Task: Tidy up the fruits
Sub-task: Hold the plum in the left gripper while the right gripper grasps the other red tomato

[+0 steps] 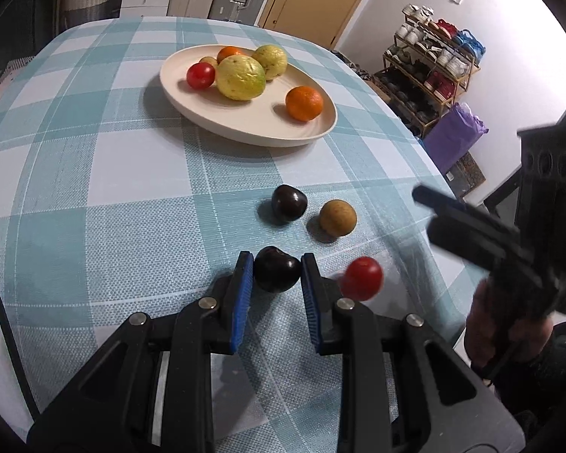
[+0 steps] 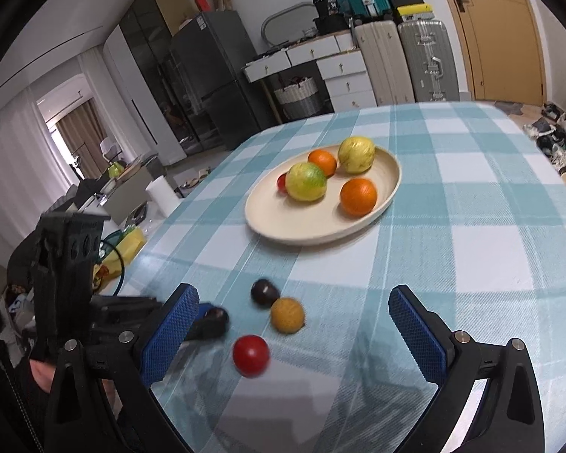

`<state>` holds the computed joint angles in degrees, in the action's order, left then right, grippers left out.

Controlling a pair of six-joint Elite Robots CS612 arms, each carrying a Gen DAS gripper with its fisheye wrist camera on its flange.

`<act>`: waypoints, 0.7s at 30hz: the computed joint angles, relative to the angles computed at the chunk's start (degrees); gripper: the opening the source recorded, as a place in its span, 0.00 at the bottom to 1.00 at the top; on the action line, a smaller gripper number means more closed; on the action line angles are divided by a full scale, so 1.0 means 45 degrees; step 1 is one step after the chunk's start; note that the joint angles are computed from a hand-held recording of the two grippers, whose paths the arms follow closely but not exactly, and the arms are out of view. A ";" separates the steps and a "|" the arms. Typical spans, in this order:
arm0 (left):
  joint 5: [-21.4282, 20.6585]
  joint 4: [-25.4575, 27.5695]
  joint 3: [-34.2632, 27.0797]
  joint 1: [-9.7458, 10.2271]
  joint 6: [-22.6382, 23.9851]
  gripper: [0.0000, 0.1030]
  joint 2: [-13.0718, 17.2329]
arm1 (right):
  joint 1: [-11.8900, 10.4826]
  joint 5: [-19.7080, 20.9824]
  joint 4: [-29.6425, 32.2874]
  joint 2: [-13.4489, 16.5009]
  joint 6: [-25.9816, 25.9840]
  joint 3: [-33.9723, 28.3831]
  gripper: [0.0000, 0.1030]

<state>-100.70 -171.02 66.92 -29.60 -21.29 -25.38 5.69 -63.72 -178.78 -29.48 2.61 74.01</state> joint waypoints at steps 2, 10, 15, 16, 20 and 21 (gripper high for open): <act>0.0007 -0.0130 0.0041 0.0018 -0.0058 0.22 -0.0005 | 0.0020 0.0228 0.0338 -0.0086 0.0015 0.0145 1.00; 0.0179 -0.0521 0.0246 0.0100 -0.0324 0.22 -0.0092 | 0.0293 0.0037 0.0607 -0.0426 -0.0809 0.1259 1.00; 0.0284 -0.0717 0.0446 0.0141 -0.0446 0.22 -0.0201 | 0.0370 -0.0403 0.0216 -0.0377 -0.0661 0.1321 1.00; 0.0329 -0.0787 0.0503 0.0149 -0.0495 0.22 -0.0231 | 0.0386 -0.0468 0.0152 -0.0361 -0.0621 0.1281 1.00; 0.0439 -0.0937 0.0674 0.0187 -0.0642 0.22 -0.0326 | 0.0387 -0.0336 0.0231 -0.0207 -0.0509 0.0959 0.98; 0.0455 -0.0964 0.0707 0.0195 -0.0667 0.22 -0.0344 | 0.0404 -0.0341 0.0284 -0.0174 -0.0542 0.0880 0.96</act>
<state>-98.65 -175.36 70.10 -28.72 -24.29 -26.93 7.50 -65.25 -177.50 -30.26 0.17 77.97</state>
